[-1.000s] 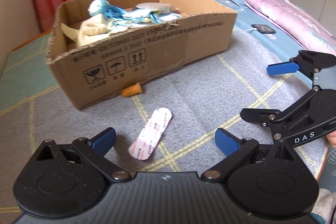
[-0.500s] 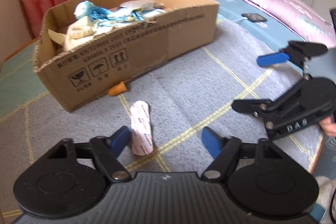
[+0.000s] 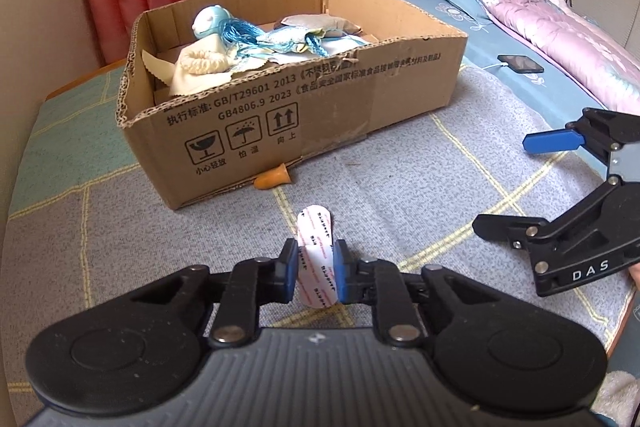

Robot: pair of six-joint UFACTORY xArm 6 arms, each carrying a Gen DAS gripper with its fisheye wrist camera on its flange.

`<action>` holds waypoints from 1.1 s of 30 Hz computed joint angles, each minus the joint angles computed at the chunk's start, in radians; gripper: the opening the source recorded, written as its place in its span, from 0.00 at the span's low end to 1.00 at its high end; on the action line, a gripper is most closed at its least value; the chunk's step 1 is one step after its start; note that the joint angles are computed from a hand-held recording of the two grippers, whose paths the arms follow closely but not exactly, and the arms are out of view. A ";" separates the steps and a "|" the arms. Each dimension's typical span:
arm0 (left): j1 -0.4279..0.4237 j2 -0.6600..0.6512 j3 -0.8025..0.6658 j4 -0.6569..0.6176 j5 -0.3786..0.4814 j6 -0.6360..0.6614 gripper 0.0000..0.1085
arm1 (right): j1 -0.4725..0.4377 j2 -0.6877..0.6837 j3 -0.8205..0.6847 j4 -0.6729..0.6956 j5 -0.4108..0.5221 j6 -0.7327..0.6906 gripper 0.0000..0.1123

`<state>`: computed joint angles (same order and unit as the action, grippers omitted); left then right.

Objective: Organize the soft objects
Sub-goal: 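Move the left gripper to the pink-and-white strip and close on it, then lift the strip with the left gripper while the right gripper grasps the orange foam plug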

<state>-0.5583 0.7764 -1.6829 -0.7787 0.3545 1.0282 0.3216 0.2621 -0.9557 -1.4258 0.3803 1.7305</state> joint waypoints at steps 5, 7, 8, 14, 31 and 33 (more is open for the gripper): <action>0.000 -0.019 0.033 -0.010 -0.026 -0.008 0.15 | 0.000 0.000 -0.007 0.003 -0.005 -0.008 0.92; 0.001 -0.032 0.054 -0.015 -0.046 -0.012 0.15 | 0.001 0.002 -0.013 0.004 -0.009 -0.017 0.92; 0.002 -0.038 0.064 -0.019 -0.058 -0.013 0.15 | 0.002 0.003 -0.016 0.007 -0.011 -0.026 0.92; 0.017 -0.077 0.122 -0.071 -0.119 -0.008 0.15 | 0.023 0.032 -0.061 0.015 -0.016 -0.084 0.92; 0.088 -0.118 0.173 -0.196 -0.155 0.082 0.15 | 0.102 0.232 -0.344 0.224 0.065 -0.262 0.91; 0.098 -0.116 0.168 -0.183 -0.143 0.078 0.15 | 0.116 0.262 -0.388 0.239 0.112 -0.241 0.91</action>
<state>-0.4603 0.6603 -1.5148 -0.9617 0.2119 1.1058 0.4376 0.5242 -1.3432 -1.1868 0.4925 1.4895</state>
